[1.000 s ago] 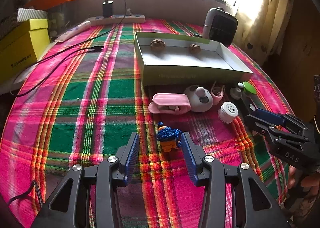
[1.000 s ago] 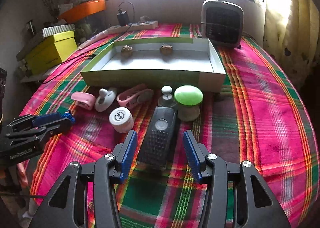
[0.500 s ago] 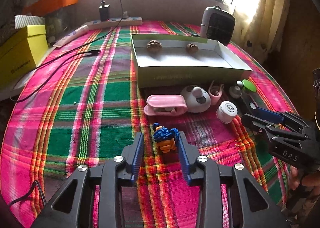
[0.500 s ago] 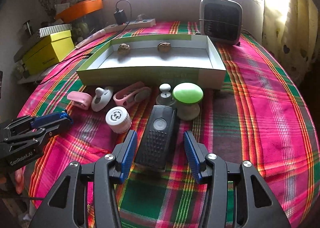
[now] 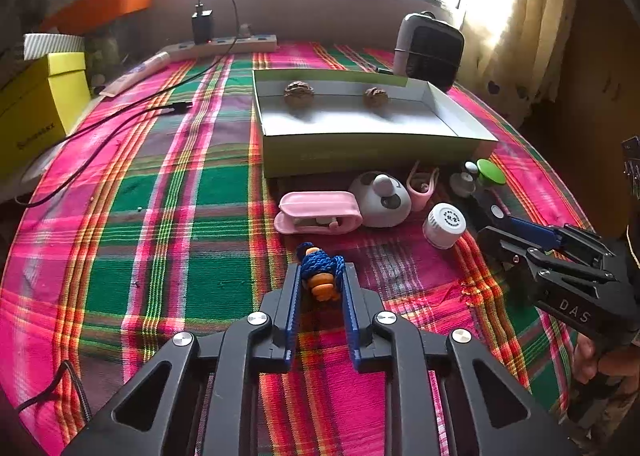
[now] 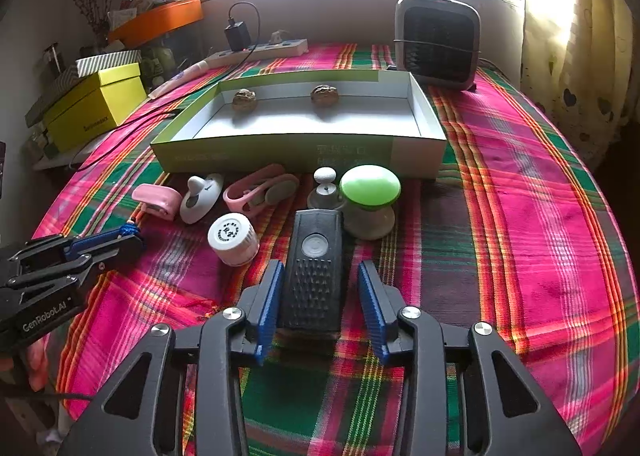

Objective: Organize objects
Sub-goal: 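Grasp the blue-orange rope toy with the left gripper while the right grasps the black grater, then carry the rope toy and the black grater over the tray with both grippers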

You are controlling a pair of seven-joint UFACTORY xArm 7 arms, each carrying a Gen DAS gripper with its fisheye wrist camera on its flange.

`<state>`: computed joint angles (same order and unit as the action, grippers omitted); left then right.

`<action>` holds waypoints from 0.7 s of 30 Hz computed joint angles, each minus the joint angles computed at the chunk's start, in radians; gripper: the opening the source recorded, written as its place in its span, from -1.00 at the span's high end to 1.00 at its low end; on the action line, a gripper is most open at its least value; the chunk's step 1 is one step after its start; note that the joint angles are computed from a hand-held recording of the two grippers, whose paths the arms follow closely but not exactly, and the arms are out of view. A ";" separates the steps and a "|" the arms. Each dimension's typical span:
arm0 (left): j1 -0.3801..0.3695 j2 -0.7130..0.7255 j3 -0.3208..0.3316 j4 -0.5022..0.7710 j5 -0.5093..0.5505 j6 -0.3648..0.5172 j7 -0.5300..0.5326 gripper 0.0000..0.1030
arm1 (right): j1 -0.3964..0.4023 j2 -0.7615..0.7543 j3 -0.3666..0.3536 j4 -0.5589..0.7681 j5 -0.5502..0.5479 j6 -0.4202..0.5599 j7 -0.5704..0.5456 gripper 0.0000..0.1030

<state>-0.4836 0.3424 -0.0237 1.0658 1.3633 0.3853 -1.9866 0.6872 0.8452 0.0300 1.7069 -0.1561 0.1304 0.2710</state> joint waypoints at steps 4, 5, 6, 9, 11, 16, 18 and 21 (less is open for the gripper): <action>-0.001 0.000 0.000 0.001 -0.002 0.000 0.001 0.67 | -0.007 -0.001 0.009 -0.004 0.004 -0.006 -0.007 0.39; -0.001 0.000 0.001 0.001 -0.001 0.000 0.002 0.67 | -0.007 -0.001 0.010 -0.005 0.005 -0.007 -0.008 0.42; -0.001 0.000 0.001 0.001 -0.001 0.000 0.001 0.67 | -0.007 -0.001 0.010 -0.006 0.005 -0.008 -0.009 0.45; -0.001 0.000 0.001 0.000 0.000 -0.001 0.002 0.67 | -0.007 -0.001 0.011 -0.006 0.008 -0.009 -0.012 0.45; 0.000 0.000 0.001 0.000 0.000 -0.002 0.001 0.67 | -0.008 -0.002 0.012 -0.007 0.010 -0.010 -0.013 0.45; 0.000 -0.001 0.001 0.000 0.001 -0.002 0.000 0.68 | -0.009 -0.003 0.014 -0.009 0.013 -0.012 -0.017 0.45; 0.001 -0.002 0.001 -0.001 0.001 -0.002 0.001 0.68 | -0.007 -0.002 0.011 -0.008 0.013 -0.011 -0.017 0.45; 0.002 -0.002 0.001 0.000 0.000 -0.003 0.003 0.69 | -0.007 -0.002 0.011 -0.009 0.013 -0.012 -0.018 0.45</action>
<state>-0.4812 0.3404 -0.0231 1.0653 1.3629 0.3822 -1.9839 0.6805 0.8433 0.0413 1.6984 -0.1431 0.1180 0.2533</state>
